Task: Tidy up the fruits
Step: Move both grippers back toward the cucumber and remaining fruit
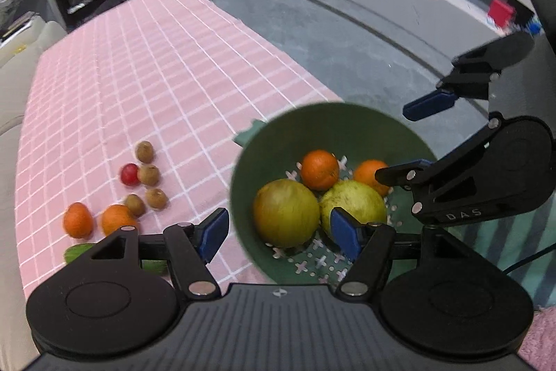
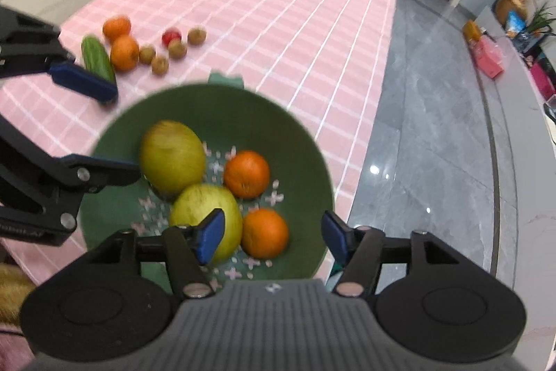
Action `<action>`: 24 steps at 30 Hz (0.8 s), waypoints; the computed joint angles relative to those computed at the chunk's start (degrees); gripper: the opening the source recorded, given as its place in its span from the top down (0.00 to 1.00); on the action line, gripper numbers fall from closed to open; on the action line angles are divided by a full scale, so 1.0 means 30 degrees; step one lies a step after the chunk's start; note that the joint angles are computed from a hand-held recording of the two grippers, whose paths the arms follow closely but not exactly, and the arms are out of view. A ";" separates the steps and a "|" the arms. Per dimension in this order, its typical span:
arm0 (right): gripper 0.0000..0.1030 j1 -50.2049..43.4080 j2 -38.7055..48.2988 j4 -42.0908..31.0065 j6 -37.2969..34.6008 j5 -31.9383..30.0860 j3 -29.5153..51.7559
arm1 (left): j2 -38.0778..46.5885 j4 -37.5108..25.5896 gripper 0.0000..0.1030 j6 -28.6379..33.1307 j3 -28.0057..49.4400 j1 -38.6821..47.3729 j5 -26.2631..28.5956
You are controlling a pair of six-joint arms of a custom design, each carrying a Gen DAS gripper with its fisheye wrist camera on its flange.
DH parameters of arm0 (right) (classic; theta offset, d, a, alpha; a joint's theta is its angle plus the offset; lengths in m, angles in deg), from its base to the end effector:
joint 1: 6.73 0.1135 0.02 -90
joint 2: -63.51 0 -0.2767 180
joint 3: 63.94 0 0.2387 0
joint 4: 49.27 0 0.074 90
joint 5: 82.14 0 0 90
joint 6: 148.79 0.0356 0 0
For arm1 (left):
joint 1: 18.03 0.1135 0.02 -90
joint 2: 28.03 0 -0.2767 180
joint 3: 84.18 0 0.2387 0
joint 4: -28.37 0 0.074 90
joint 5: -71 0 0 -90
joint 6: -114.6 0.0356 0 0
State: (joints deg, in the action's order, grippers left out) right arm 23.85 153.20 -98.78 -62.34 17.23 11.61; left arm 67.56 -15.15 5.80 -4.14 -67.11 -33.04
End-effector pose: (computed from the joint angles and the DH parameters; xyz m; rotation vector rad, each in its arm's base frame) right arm 0.2599 0.1468 0.2341 -0.7309 2.5546 -0.0664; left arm 0.2244 -0.2457 0.2318 0.5840 2.4919 -0.1338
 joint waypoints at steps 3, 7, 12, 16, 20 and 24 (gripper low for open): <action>0.39 0.0550 -0.0726 0.0253 0.1235 0.0268 -0.0033 | -0.1295 -0.0122 0.24 -0.0610 -0.0595 0.0257 -0.0336; 0.39 0.1437 -0.1202 0.0642 0.2828 0.0808 0.0136 | -0.3396 -0.0058 0.24 -0.1752 -0.1741 0.0830 -0.0699; 0.36 0.2434 -0.1069 0.1508 0.5256 0.0643 0.0713 | -0.5860 0.0083 0.24 -0.3230 -0.3250 0.1913 -0.1392; 0.33 0.3432 -0.0458 0.2593 0.6949 0.0727 0.1168 | -0.7689 0.0273 0.25 -0.4603 -0.4575 0.3177 -0.1603; 0.33 0.4318 0.0779 0.3405 0.8554 0.0544 0.1989 | -0.9054 0.0246 0.26 -0.5480 -0.5665 0.4535 -0.1818; 0.33 0.5292 0.2316 0.3920 0.9076 0.0395 0.2961 | -1.0065 0.0562 0.26 -0.6000 -0.6790 0.6211 -0.1293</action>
